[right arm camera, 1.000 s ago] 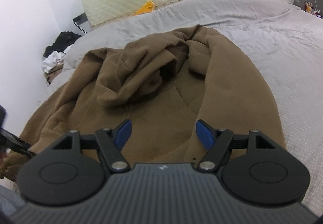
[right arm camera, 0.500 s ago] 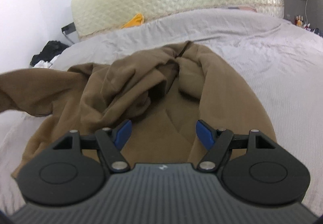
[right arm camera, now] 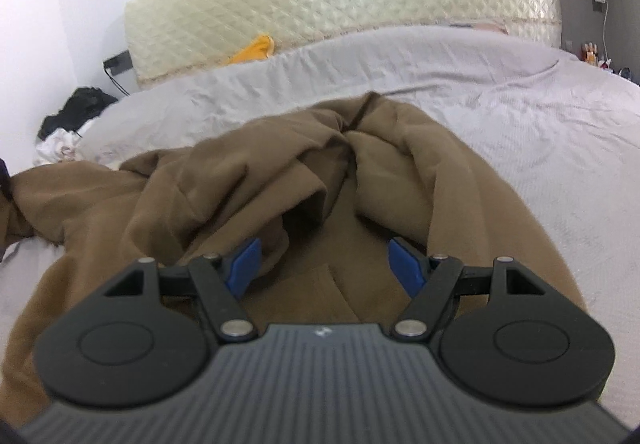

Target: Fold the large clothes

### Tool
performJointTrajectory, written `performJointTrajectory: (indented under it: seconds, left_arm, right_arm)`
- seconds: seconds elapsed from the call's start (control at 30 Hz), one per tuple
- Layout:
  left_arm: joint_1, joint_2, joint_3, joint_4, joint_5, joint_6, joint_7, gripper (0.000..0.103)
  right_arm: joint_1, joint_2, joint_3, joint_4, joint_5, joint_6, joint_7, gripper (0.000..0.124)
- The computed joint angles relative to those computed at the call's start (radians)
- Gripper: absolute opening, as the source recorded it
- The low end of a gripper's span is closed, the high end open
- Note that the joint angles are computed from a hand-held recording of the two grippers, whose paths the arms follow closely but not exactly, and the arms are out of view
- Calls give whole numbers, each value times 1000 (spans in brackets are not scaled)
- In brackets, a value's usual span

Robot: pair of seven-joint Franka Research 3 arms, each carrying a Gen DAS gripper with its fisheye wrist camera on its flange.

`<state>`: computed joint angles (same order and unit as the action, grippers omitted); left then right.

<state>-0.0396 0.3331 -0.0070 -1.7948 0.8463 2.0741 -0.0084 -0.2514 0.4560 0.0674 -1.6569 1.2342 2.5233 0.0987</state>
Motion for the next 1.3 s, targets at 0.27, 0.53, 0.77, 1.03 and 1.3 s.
performJointTrajectory:
  seconds: [0.27,0.53,0.77,1.03,1.3]
  left_arm:
    - [2,98,23,51,-41,44,-9,8]
    - [-45,-1,-6,11,-60,-81,-48,79]
    - [-101,-141,-88,-84,-41,-85,-135,82]
    - [-232,-120,-175,9,-19,-116,-181,82]
    - [-441,78,-208,270,33,11,-259,81]
  right_arm:
    - [14,60,23,48,-47,38,44,72]
    - [-18,48,31,40,-21,-12,16,72]
    - [-38,19,13,19,-1,-81,-7,72]
    - [-44,-44,-25,-42,39,-112,-82,72]
    - [-55,-85,-72,-71,17,-112,-53,72]
